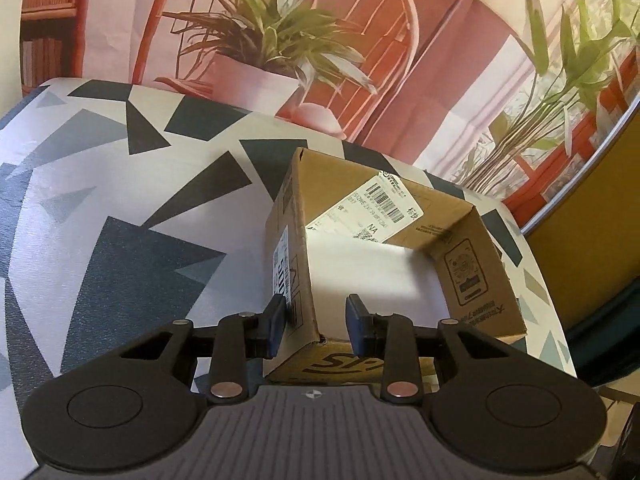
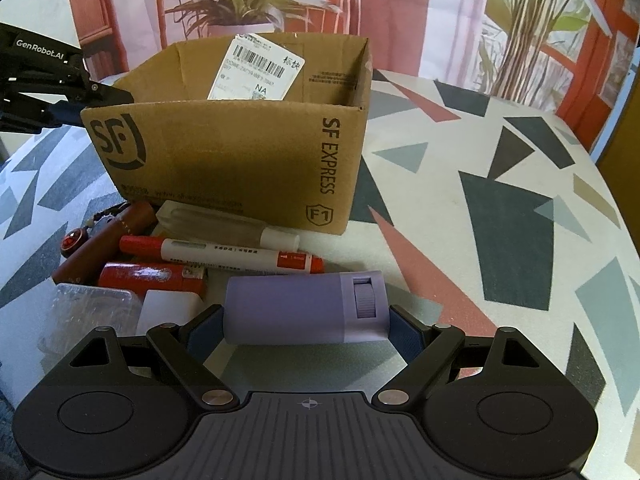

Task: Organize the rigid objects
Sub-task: 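Pull the box with the left tool while the right tool lifts the cylinder over it, then lower the lavender cylinder into the box and open the right tool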

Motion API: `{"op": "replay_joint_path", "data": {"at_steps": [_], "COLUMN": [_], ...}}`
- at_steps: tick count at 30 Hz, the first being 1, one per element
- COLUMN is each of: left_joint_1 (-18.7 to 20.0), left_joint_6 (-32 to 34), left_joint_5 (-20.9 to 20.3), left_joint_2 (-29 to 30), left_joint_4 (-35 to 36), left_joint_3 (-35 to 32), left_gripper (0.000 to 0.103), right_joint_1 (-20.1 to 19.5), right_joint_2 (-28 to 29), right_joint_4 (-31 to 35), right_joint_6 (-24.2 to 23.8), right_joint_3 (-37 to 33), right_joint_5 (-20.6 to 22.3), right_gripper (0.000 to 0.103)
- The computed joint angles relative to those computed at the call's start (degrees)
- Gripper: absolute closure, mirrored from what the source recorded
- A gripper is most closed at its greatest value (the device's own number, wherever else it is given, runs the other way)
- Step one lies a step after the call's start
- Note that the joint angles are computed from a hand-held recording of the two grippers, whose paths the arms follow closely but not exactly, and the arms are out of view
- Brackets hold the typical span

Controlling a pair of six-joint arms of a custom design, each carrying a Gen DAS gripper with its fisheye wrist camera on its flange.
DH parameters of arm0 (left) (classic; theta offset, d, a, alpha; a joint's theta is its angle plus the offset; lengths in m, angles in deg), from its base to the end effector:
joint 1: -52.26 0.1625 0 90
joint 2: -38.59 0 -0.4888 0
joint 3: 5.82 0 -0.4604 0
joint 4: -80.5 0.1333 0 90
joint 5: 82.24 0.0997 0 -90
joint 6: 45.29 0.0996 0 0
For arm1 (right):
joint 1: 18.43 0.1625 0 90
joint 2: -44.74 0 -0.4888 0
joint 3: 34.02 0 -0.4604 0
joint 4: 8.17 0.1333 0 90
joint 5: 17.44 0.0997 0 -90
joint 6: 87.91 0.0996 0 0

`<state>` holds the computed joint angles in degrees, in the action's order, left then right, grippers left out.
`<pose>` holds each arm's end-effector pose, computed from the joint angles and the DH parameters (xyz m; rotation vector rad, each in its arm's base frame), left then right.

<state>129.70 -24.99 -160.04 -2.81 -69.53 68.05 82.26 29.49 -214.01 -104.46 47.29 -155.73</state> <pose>-0.0426 -0.9008 0.1984 0.7277 2.7293 -0.6706 0.2014 -0.7490 -0.0964 0.0702 -2.1475 0.9265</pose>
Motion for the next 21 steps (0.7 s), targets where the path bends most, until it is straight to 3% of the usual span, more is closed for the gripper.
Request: {"op": "replay_joint_path", "data": {"at_steps": [5,9,17,21], "left_joint_1": [0.1,0.2,0.2,0.2], "left_joint_6": [0.4,0.7,1.3,1.7], "left_joint_5": [-0.5,-0.7,-0.7,-0.7], "left_joint_2": [0.0,0.1,0.1,0.0], "left_joint_4": [0.5,0.6,0.8,1.0], "left_joint_3": [-0.2,-0.4,-0.4,-0.4], "left_gripper": [0.068,0.068,0.068,0.068], "right_joint_1": [0.1,0.9,3.2,3.2], "right_joint_2": [-1.8,-2.8,-3.2,-2.5], "right_joint_4": [-1.5,-5.3,-15.8,-15.8], "right_joint_6": [3.8,3.9,-6.7,-11.0], "right_joint_3": [2.9,4.3,1.5,-2.3], "right_joint_5": [0.8,0.3,2.0,5.0], "right_gripper": [0.02,0.02,0.02,0.02]}}
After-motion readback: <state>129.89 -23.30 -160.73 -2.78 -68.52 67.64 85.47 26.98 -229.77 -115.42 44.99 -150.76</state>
